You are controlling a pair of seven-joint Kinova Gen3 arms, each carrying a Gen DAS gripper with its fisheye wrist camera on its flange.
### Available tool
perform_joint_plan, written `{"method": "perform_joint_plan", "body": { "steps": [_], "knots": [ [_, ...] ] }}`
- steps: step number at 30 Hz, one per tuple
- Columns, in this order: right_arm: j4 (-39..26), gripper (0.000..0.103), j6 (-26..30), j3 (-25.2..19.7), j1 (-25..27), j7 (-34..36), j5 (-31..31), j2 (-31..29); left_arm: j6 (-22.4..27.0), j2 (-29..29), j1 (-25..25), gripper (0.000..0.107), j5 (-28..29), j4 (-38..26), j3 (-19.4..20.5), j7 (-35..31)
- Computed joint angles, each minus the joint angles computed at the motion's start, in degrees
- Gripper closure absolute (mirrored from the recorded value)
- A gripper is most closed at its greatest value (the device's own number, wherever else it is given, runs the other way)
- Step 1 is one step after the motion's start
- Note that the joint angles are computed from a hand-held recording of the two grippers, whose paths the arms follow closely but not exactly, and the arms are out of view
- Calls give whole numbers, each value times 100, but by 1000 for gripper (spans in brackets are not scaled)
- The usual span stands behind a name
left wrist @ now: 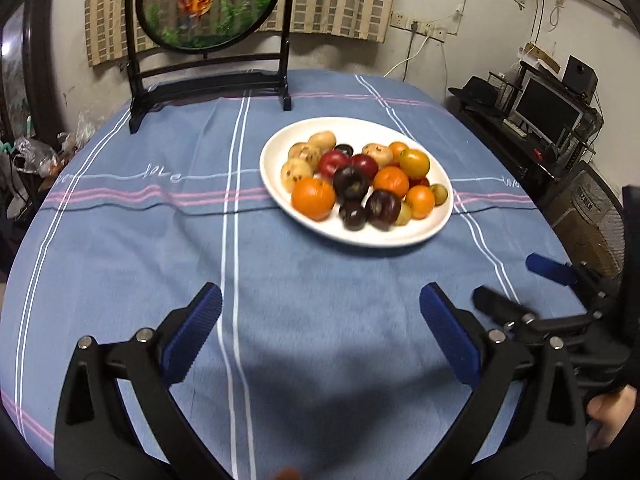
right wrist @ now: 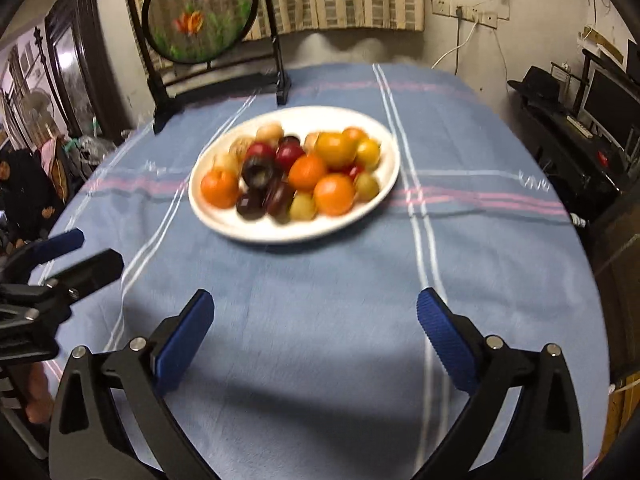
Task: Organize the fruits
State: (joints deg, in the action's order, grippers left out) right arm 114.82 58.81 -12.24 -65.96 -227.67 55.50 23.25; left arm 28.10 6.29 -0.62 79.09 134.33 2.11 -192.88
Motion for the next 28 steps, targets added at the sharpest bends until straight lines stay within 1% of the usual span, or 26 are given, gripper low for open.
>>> {"method": "perform_joint_plan", "body": {
  "steps": [3,6,10,12,15,20,23,28],
  "knots": [
    [-95,1,43,4,-118,-163,68,96,-28,-116,-30,7,142,119,-42,-242],
    [-325,1,328,-8,-213,36,-72,195,16,-261,-51,7,218,198,-90,-369],
    [-363,1,369,1,-278,70,-123,178,71,-352,-41,7,202,247,-108,-444],
    [-375,1,406,1,-301,86,-153,178,23,-341,-7,7,158,236,-89,-392],
    [-344,1,414,9,-321,32,-150,155,-48,-260,32,7,-37,172,-59,-106],
    [-314,1,412,4,-319,-34,-149,153,-248,-264,102,7,205,208,-14,-203],
    [-285,1,398,0,-307,-73,-159,148,-581,-316,245,7,388,256,56,-283],
    [-251,1,345,-9,-280,-104,-181,132,-541,-275,259,7,244,210,18,-124]
  ]
}}
